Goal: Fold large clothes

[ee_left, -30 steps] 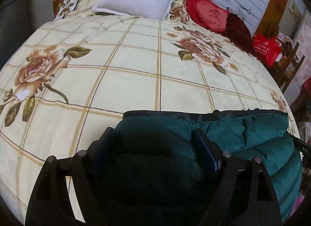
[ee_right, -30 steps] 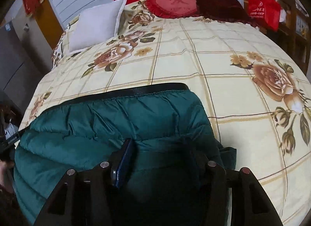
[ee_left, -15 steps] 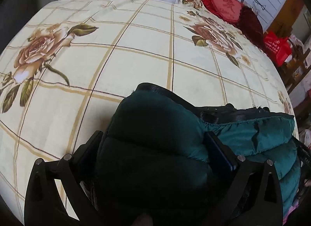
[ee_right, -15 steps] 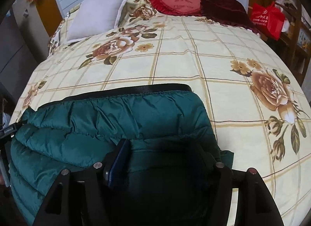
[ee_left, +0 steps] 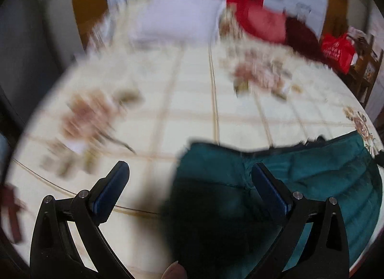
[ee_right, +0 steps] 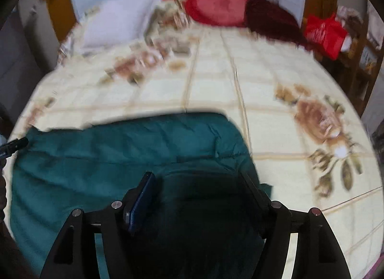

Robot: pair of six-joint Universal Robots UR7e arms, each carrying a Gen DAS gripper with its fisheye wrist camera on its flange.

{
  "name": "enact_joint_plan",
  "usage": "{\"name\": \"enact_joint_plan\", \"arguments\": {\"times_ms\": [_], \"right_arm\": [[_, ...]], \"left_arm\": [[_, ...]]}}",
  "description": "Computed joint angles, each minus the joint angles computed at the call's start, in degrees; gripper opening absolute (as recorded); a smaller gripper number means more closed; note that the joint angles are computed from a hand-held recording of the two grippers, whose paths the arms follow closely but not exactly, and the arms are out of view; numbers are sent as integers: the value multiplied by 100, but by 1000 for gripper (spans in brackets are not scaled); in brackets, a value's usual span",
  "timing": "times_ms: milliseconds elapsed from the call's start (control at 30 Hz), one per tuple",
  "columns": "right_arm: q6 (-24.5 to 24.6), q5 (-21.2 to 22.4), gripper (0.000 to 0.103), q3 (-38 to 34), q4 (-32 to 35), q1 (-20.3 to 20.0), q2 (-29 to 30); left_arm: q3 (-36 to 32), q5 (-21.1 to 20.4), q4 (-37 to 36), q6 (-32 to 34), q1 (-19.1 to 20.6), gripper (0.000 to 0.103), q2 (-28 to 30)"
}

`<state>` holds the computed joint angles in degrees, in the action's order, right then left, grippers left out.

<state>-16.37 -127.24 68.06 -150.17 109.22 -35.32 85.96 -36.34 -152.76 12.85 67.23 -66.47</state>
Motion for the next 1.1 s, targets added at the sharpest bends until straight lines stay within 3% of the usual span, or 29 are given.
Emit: {"name": "enact_joint_plan", "arguments": {"times_ms": [100,167,200,267,367,433,567,667,767,867,1100], "right_arm": [[111,144,68,587,-198,243,-549],[488,-16,68,918,103,452,-924],[629,-137,68,1046,221,542,-1050],[827,-324,68,1557,262,779,-1483],[973,-477,69,2253,99,1064,-2017],[1199,-578,71,2649,77,1224,-2319],[1793,-608,71,3309,354,1515,-2881],[1957,-599,71,3730,337,1735,-3207],[2015,-714,71,4058,262,1936,-3430],[2085,-887,71,4321,192,2125,-3615],[2104,-1121,72,4509,12,2343,-3833]], "left_arm": [[818,443,-1725,1374,-546,102,-485],[1328,773,-2056,1645,-943,102,-889],[1586,907,-1862,1420,-1096,102,-1136],[1907,939,-827,356,-1221,102,-1586],[2152,288,973,-1299,-1251,102,-2217],[2200,155,2172,-2210,-1422,102,-2521],[2784,549,3653,-3528,-2166,102,-3207],[2985,733,5025,-4717,-2772,102,-3576],[3116,652,5864,-5451,-3241,102,-3877],[3198,635,6052,-5582,-3493,102,-3997],[3092,660,6089,-5726,-3477,102,-3857]]}}
